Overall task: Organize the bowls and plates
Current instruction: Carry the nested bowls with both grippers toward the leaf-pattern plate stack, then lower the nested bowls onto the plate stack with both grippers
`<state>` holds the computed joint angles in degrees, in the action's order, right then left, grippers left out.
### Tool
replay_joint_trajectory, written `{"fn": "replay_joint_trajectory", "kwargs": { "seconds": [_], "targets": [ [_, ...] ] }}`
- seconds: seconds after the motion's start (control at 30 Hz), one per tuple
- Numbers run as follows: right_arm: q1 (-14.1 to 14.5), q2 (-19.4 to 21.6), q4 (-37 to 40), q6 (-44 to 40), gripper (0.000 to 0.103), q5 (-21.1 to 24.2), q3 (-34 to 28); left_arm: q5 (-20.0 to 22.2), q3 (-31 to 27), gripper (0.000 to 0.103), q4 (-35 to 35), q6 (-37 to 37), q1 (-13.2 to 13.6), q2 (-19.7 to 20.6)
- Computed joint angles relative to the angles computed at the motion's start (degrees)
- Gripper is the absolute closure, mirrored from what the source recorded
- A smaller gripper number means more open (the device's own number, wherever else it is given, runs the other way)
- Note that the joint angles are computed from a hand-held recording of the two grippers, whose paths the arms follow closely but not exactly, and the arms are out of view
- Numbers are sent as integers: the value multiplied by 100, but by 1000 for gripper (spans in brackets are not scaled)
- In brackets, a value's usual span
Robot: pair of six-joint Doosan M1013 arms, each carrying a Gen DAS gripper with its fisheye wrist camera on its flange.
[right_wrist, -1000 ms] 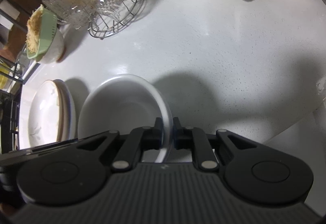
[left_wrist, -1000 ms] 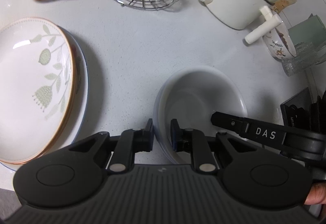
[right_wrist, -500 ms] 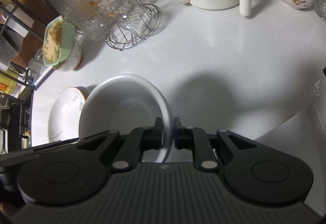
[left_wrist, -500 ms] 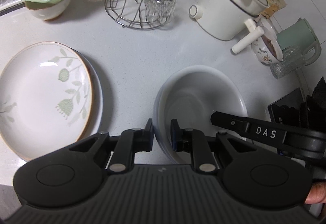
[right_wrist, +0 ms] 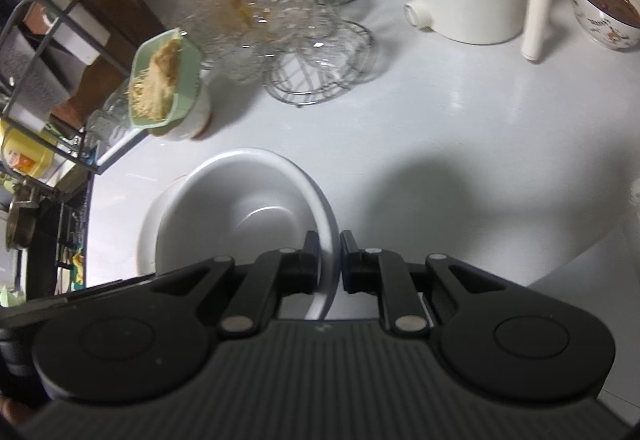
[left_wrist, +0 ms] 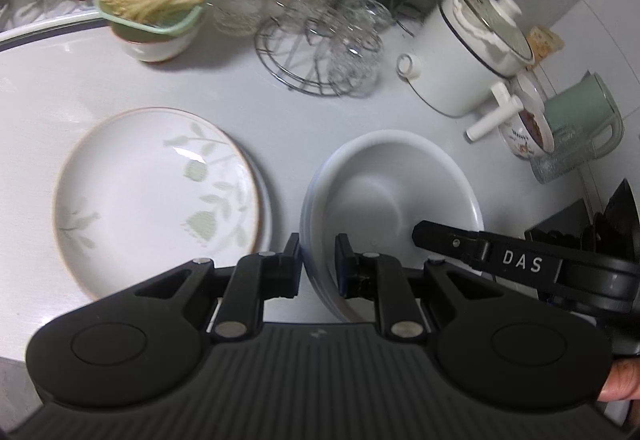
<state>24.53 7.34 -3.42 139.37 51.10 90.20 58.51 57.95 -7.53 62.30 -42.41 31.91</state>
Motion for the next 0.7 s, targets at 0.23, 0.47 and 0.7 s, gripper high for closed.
{"fn": "replay_joint_trajectory", "kwargs": {
  "seconds": [0.23,0.47,0.7],
  "targets": [
    [167,251,139,-183,88,55,-308,-180,362,84,-12,-199,207,-230],
    [303,624,196,-422,88,153,-710,-278,601,84,-36,-380,425,-313],
    [362,997,253,-583,88,243,-1072,-300,692,84,-92,-256,602,-280]
  ]
}}
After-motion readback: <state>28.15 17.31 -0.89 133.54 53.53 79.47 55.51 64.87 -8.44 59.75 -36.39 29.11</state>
